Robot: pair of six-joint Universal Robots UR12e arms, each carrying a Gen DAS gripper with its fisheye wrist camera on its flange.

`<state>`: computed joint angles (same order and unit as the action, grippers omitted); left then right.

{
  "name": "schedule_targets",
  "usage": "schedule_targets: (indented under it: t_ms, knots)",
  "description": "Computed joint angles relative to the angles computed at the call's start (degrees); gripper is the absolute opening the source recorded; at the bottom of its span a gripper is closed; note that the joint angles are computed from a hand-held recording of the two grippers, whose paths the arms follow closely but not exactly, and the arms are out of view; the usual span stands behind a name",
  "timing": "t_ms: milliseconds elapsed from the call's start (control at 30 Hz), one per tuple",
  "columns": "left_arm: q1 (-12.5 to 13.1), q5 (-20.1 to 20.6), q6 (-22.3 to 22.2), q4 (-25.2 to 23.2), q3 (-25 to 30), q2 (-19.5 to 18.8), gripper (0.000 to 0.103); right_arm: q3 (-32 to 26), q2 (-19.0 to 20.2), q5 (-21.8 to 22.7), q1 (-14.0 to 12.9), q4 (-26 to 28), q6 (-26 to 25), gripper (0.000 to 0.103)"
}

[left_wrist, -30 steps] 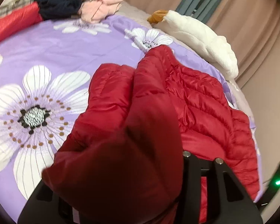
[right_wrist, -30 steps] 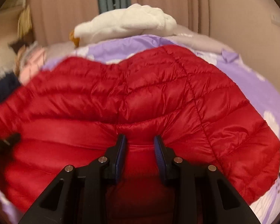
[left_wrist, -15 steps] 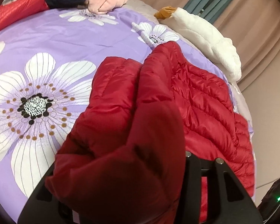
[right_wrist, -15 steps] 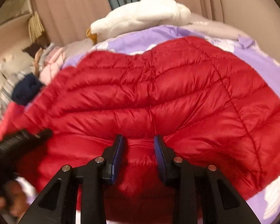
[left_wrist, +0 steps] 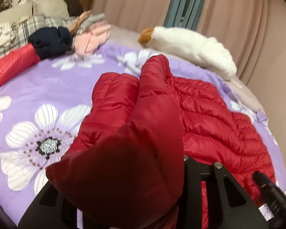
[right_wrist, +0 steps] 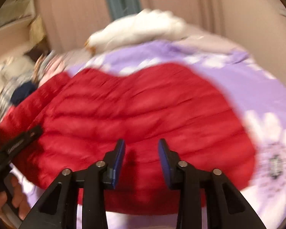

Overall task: Fold large clothes
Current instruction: 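Grasp the jacket body with the right tool and lift it toward the left tool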

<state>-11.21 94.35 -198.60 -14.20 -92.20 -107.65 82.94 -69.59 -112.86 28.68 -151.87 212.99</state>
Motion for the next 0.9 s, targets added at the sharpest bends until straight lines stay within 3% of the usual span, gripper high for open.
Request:
schedule_targets:
  t_ms: [33,100,233,300,367,500,600,667,767,833,900]
  knots:
    - [-0.16,0.24,-0.25,0.93,-0.03,0.09,0.037,1.17,-0.94,-1.9,-0.43,-0.03,2.44,0.052]
    - [-0.74,1.16,-0.27,2.99,0.18,0.26,0.037,3.61,-3.07,-1.94,-2.09,1.89,9.07,0.053]
    - [-3.4,5.63,5.59,8.0,1.52,-0.53,0.036,10.53,-6.92,10.66,-7.07,-4.17,16.8,0.053]
    - [-5.19,6.8,10.04,9.97,2.54,-1.04,0.036,11.09,-7.39,12.75,-7.92,-1.71,17.35,0.053]
    - [-6.28,5.39,13.1,11.1,3.31,-1.27,0.037,11.29,-7.43,12.83,-7.85,-0.37,17.71,0.053]
    - [-9.19,3.15,18.35,6.9,6.95,-2.62,0.038,10.98,-6.88,13.67,-8.3,-1.21,18.07,0.053]
    - [-9.51,-4.44,16.18,2.57,7.69,-2.47,0.037,11.81,-7.08,14.9,-8.72,-2.92,19.04,0.053]
    - [-9.95,-6.86,14.81,1.19,8.01,-2.77,0.038,12.04,-7.09,15.31,-8.9,-2.89,18.85,0.053]
    - [-11.89,-2.13,17.36,0.91,8.94,-4.14,0.04,13.37,-7.86,17.42,-9.75,-4.84,18.25,0.053]
    - [-12.52,-1.27,19.4,0.9,9.15,-4.64,0.04,16.67,-10.06,21.27,-11.55,-8.13,24.36,0.053]
    - [-12.55,-2.61,18.99,1.12,8.89,-4.69,0.041,20.58,-13.0,23.09,-13.58,-9.9,33.69,0.053]
